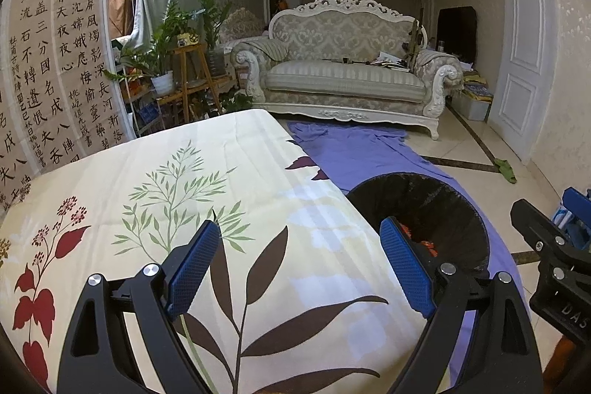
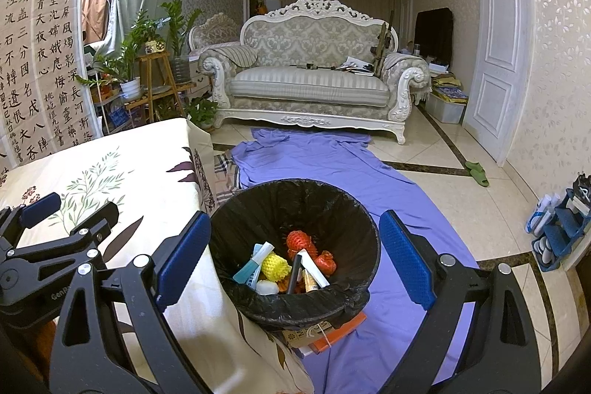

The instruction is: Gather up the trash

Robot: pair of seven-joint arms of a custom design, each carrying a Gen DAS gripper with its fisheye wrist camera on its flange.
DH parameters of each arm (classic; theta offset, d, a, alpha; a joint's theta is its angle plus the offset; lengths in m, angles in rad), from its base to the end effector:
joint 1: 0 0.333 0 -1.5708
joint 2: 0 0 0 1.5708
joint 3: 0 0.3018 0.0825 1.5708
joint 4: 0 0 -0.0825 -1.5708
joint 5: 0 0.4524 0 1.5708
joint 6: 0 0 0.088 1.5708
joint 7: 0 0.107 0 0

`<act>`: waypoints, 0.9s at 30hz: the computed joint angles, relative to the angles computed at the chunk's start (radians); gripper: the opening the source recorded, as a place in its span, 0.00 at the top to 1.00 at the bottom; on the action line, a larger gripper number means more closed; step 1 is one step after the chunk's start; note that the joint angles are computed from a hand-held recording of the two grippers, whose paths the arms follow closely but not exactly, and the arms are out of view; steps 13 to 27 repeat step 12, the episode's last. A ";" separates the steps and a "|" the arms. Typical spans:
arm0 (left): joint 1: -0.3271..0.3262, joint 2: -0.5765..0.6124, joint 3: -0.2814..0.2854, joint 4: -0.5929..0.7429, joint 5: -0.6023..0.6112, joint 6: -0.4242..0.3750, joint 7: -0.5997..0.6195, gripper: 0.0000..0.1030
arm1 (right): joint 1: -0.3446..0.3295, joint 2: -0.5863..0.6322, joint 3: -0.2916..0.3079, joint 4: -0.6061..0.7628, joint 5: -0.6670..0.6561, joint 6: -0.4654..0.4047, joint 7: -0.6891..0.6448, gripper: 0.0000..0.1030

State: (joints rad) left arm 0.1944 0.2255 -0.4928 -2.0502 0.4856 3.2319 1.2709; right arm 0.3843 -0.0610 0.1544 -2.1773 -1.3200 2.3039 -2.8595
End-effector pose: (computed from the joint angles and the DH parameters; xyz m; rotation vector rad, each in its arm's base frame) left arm 0.6367 -0.2284 0.4021 -1.2793 2.0118 -1.0557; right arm 0.5319 0.2952 0.3994 -1.2533 1.9763 -1.1510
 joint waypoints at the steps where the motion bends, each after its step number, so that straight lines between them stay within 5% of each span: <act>1: 0.000 0.000 0.000 0.000 -0.001 0.001 0.000 0.16 | 0.001 0.002 0.001 0.001 -0.003 -0.002 0.004 0.12; 3: -0.006 -0.002 0.008 -0.001 0.002 0.003 -0.003 0.16 | 0.001 0.002 0.000 0.001 -0.002 -0.001 0.003 0.12; 6: -0.082 -0.008 0.091 0.003 0.015 0.003 -0.043 0.16 | 0.002 0.005 0.000 0.002 -0.004 -0.002 0.005 0.12; 10: 0.010 0.006 -0.005 0.010 -0.024 -0.018 -0.007 0.16 | 0.003 0.005 -0.001 0.005 0.001 -0.001 -0.001 0.12; 12: -0.022 0.004 0.031 0.013 -0.025 -0.019 -0.011 0.16 | 0.002 0.005 -0.002 0.009 0.006 0.001 -0.011 0.12; 27: -0.022 0.004 0.031 0.013 -0.025 -0.019 -0.011 0.16 | 0.002 0.005 -0.002 0.009 0.006 0.001 -0.011 0.12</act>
